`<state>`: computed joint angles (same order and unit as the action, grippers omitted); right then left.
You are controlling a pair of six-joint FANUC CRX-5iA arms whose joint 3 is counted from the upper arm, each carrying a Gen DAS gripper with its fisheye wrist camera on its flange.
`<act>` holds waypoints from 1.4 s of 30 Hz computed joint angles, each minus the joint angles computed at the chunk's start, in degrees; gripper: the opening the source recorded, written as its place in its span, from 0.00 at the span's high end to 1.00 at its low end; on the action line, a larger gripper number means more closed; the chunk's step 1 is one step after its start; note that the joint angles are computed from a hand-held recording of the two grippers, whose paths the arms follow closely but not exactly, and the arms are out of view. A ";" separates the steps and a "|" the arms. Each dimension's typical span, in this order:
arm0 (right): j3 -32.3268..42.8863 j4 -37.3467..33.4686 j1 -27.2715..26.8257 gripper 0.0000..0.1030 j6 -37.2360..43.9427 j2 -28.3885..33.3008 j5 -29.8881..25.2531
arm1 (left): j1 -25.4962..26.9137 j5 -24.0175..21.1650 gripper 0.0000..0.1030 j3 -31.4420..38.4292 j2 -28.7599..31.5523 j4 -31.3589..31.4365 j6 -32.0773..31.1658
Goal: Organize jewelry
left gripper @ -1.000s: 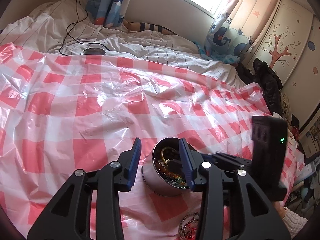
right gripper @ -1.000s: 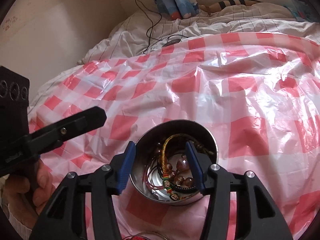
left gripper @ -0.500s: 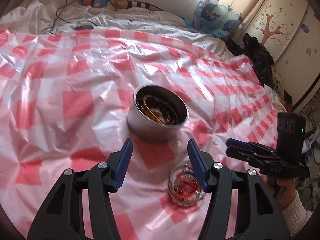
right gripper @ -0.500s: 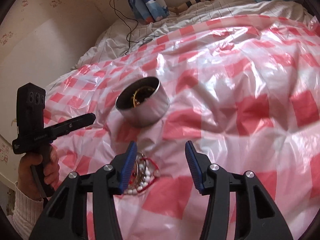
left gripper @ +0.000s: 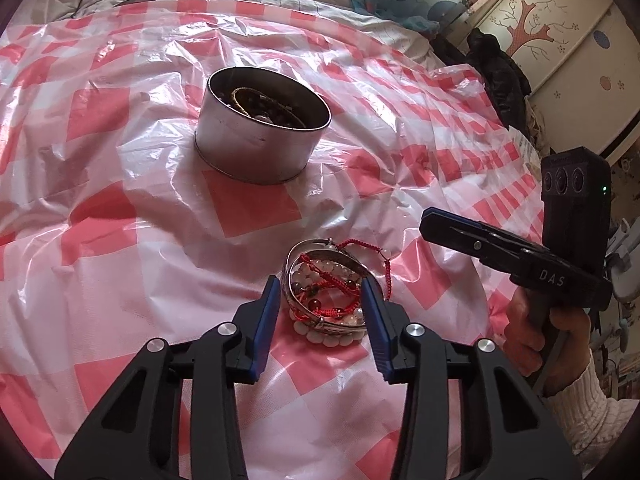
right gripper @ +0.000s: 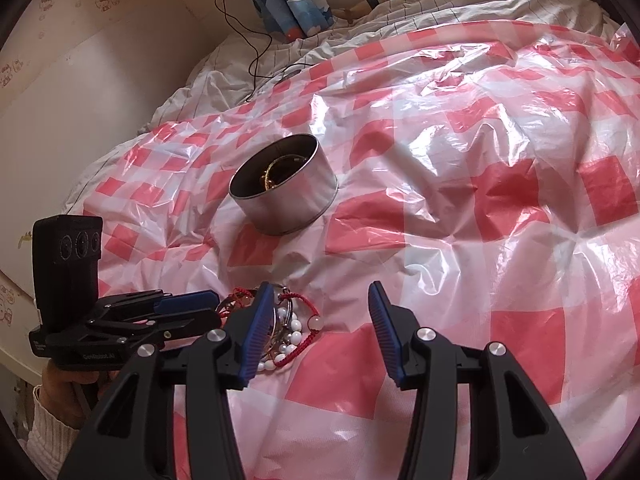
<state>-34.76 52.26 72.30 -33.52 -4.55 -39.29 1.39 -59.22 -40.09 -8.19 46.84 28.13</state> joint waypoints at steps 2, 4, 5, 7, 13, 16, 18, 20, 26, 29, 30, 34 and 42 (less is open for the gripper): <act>0.01 0.32 -0.09 0.52 -0.10 0.05 0.22 | -0.52 0.67 0.72 0.31 0.13 -1.11 0.56; 0.19 0.61 -0.19 0.52 0.20 0.22 0.38 | -0.76 1.77 0.79 0.36 -0.05 -1.80 1.11; 0.28 0.62 -0.15 0.52 0.47 0.29 0.27 | -0.80 2.31 0.84 0.37 -0.22 -2.04 1.32; 0.90 0.00 0.17 0.52 1.71 0.62 -0.61 | -0.62 3.02 0.94 0.06 -0.77 -1.53 0.86; 3.27 -2.30 0.99 0.52 7.40 2.11 -2.46 | 0.51 2.05 0.96 -0.30 -1.56 1.09 -1.84; 4.51 -3.47 1.48 0.52 10.65 2.99 -3.28 | 2.54 0.13 0.96 -0.71 -1.52 4.56 -3.10; 6.50 -5.90 2.14 0.52 14.89 4.25 -5.27 | 3.79 -0.73 0.96 -0.85 -1.43 6.40 -3.38; 8.59 -8.84 2.71 0.52 19.00 5.69 -7.40 | 5.18 -1.84 0.96 -1.03 -1.12 8.44 -3.62; 10.58 -14.05 2.08 0.58 24.22 7.69 -6.78 | 5.81 -1.23 0.96 -1.09 -1.31 9.68 -3.29; 11.18 -15.24 1.75 0.66 25.44 8.33 -6.88 | 5.88 -1.38 0.96 -1.02 -1.31 9.53 -3.42; 11.58 -15.78 1.70 0.72 25.97 8.67 -7.04 | 5.85 -1.32 0.96 -1.07 -1.35 9.57 -3.39; 11.70 -15.44 1.90 0.89 26.81 8.79 -6.89 | 5.76 -1.02 0.96 -1.17 -1.50 9.64 -3.11; -1.70 6.07 -2.26 0.90 0.65 -0.15 7.03 | 5.57 -0.67 0.96 -0.80 -0.99 8.99 -2.74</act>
<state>-36.46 58.32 70.03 -32.87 -4.70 -32.26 6.96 -59.89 -40.89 -9.19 55.83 25.38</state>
